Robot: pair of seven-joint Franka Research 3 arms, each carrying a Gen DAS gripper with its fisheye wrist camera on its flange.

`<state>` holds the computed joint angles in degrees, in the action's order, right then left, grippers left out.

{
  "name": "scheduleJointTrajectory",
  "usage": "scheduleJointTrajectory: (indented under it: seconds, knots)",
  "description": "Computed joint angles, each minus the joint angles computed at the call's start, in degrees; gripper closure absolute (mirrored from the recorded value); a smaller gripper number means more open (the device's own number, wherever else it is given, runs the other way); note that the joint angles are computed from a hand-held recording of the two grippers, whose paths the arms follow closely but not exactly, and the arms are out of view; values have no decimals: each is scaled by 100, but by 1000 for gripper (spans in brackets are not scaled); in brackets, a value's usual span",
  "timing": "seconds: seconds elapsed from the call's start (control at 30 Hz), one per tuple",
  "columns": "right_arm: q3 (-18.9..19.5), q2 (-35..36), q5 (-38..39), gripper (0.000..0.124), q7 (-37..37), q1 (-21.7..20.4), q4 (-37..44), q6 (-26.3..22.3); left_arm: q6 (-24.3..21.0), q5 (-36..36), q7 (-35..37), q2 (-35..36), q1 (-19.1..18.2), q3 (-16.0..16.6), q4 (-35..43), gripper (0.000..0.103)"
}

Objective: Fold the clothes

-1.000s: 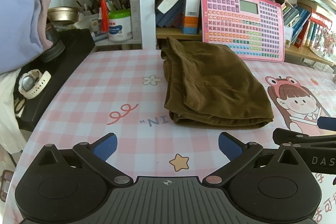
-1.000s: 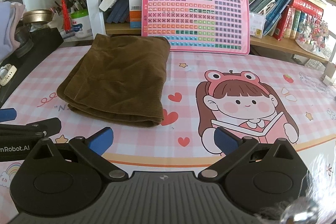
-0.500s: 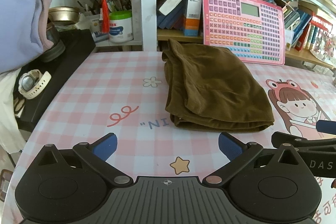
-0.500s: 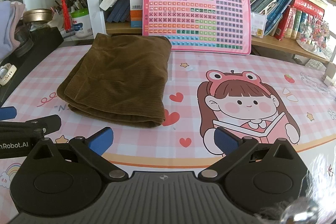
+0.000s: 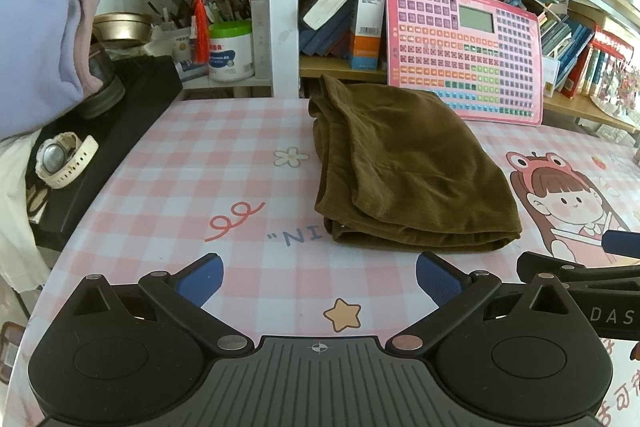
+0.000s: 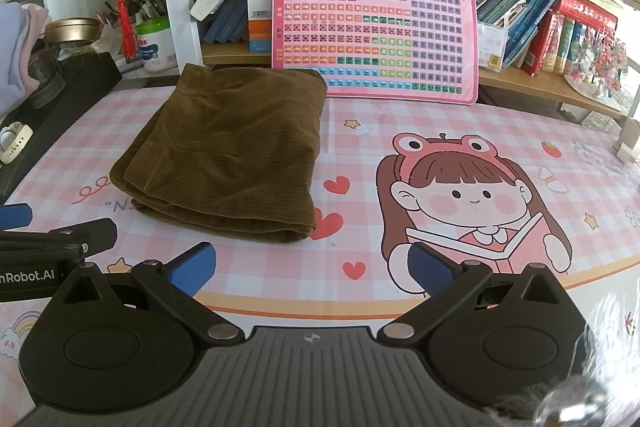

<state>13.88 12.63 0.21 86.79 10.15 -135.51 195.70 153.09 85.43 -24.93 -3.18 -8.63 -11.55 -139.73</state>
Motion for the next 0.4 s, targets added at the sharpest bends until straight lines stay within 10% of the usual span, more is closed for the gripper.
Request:
scheduleJointTrajectory:
  seconds: [0.4]
  knots:
    - [19,-19,-24,21,51,-40,-16,-12,81,-24,-78,-21,18,5,-7,0]
